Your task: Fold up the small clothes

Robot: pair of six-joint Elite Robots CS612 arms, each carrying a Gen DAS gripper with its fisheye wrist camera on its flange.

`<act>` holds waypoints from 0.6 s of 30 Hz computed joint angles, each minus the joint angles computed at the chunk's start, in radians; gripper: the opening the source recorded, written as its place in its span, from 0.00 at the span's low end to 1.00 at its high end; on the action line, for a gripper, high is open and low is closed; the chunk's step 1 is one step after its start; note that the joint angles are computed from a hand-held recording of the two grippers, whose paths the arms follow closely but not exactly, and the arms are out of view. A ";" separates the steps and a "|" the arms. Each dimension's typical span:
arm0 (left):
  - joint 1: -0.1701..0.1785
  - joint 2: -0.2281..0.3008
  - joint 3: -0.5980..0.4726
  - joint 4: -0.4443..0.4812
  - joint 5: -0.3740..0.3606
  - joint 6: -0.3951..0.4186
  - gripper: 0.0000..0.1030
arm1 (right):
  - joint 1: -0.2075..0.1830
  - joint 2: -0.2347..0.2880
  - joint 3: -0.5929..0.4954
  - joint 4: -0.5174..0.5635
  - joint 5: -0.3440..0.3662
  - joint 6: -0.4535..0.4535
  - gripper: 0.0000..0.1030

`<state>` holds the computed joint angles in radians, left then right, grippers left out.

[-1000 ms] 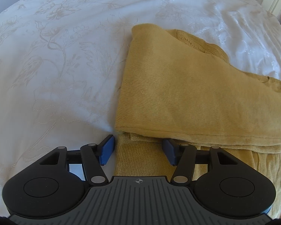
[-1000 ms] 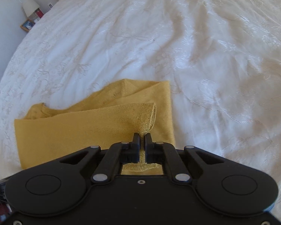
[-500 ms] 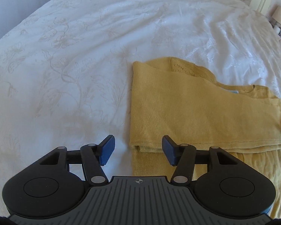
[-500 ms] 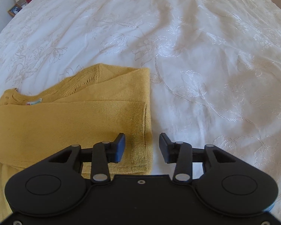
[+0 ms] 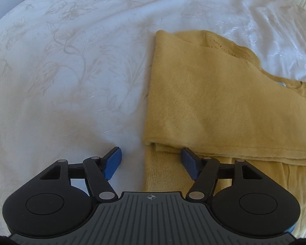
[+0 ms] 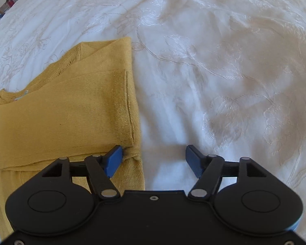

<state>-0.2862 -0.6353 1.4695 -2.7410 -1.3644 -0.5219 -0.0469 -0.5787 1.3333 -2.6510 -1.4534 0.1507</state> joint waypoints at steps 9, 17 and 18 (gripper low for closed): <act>0.005 -0.105 0.187 -0.074 -0.053 -0.028 0.62 | -0.027 -0.093 0.157 -0.051 0.089 -0.019 0.81; -0.012 -0.165 0.328 -0.113 -0.141 -0.022 0.63 | -0.026 -0.157 0.284 -0.046 0.128 -0.029 0.82; -0.015 -0.170 0.341 -0.118 -0.151 -0.032 0.63 | -0.025 -0.162 0.293 -0.041 0.130 -0.028 0.82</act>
<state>-0.3009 -0.8055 1.8104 -2.8589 -1.5151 -0.5542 -0.0716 -0.7408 1.6264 -2.6920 -1.3234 0.1223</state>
